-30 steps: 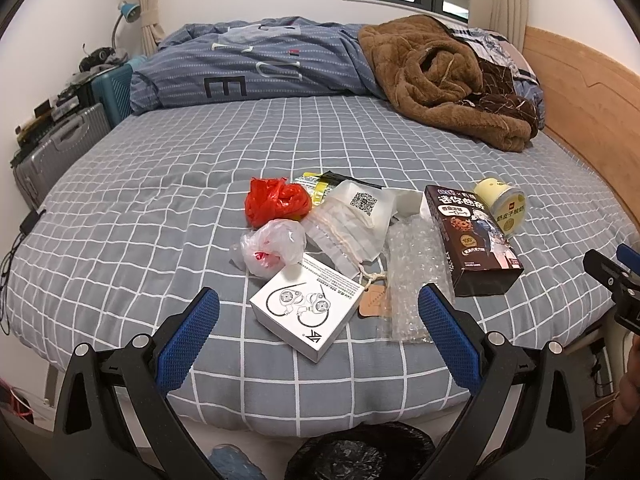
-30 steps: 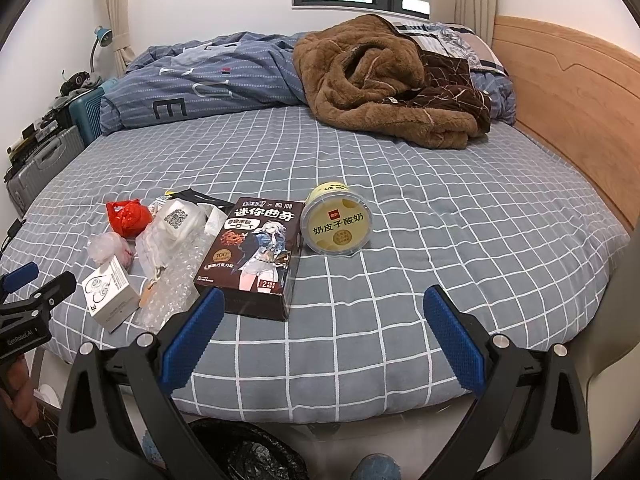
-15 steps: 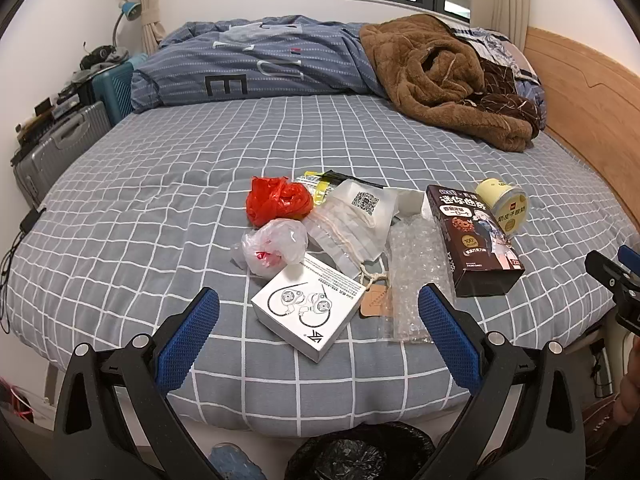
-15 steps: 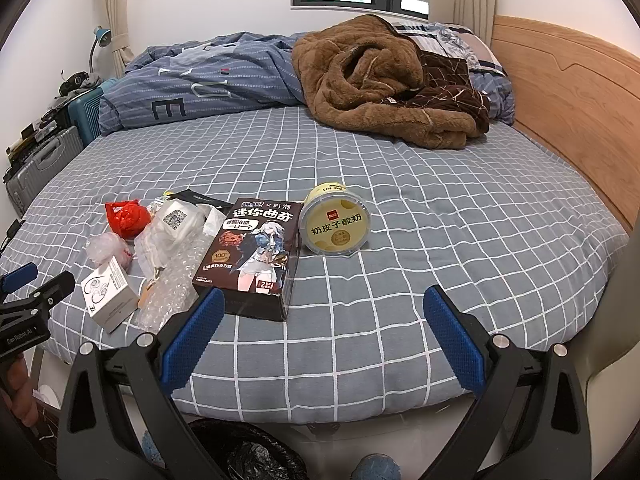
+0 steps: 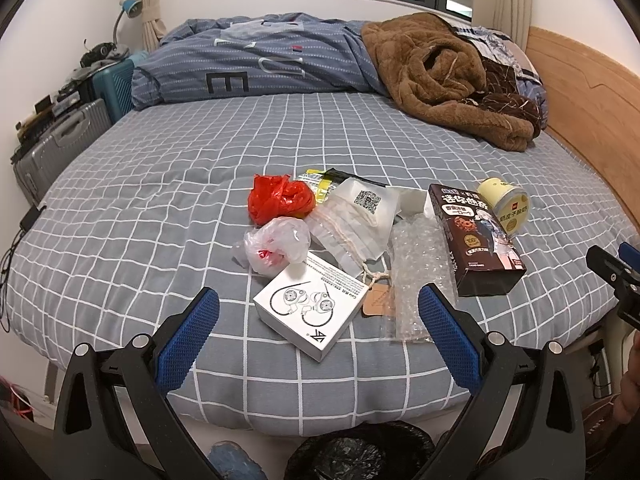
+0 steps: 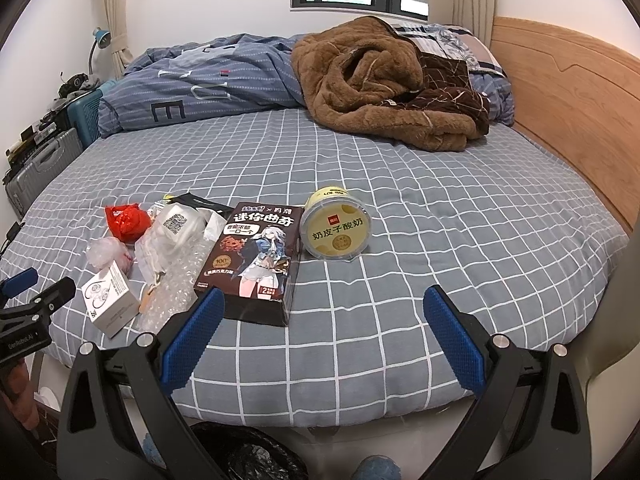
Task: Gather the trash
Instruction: 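Grasp the clear plastic bag with the left tool while the right tool grasps the brown cookie box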
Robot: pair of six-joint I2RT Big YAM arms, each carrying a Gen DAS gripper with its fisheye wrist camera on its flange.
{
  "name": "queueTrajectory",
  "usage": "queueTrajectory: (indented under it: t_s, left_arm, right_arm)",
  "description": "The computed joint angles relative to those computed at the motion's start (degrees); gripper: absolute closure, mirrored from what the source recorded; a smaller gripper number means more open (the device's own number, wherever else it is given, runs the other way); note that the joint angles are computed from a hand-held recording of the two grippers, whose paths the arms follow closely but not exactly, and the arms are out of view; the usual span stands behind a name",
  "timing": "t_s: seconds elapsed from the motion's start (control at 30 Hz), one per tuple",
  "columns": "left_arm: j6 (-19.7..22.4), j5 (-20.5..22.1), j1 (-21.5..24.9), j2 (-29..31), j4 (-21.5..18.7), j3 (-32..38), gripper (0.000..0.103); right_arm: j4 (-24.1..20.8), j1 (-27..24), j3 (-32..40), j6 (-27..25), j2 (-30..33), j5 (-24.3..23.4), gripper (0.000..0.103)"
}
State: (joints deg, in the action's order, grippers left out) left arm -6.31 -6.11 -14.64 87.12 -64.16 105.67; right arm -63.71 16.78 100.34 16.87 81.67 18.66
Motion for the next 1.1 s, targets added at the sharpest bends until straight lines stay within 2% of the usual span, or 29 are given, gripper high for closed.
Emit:
queueTrajectory:
  t_s: [0.2, 0.37, 0.5, 0.9, 1.0, 1.1]
  left_arm:
    - [0.6, -0.6, 1.3, 1.7, -2.0, 2.8, 0.006]
    - [1.9, -1.1, 2.3, 5.4, -4.3, 7.0, 0.006]
    - [2.0, 0.1, 3.4, 8.9, -6.5, 10.9, 0.006]
    - [1.4, 2.5, 4.8, 16.6, -11.1, 19.2, 0.006]
    - [2.5, 1.1, 4.6, 17.8, -11.1, 20.5, 0.006]
    - [1.8, 1.7, 5.0, 19.5, -12.4, 22.5, 0.009]
  right_arm:
    - [-1.0, 0.8, 2.7, -0.2, 2.5, 0.0, 0.007]
    - [-1.6, 1.2, 6.2, 0.6, 6.2, -1.0, 0.007]
    - [-2.8, 1.8, 9.7, 1.1, 10.2, -1.9, 0.007]
    - [-7.9, 1.9, 17.9, 2.9, 19.6, -2.7, 0.007]
    - [-9.5, 1.6, 19.8, 3.5, 21.5, -3.2, 0.007]
    - [-10.5, 1.6, 21.1, 3.4, 22.8, -3.4, 0.007]
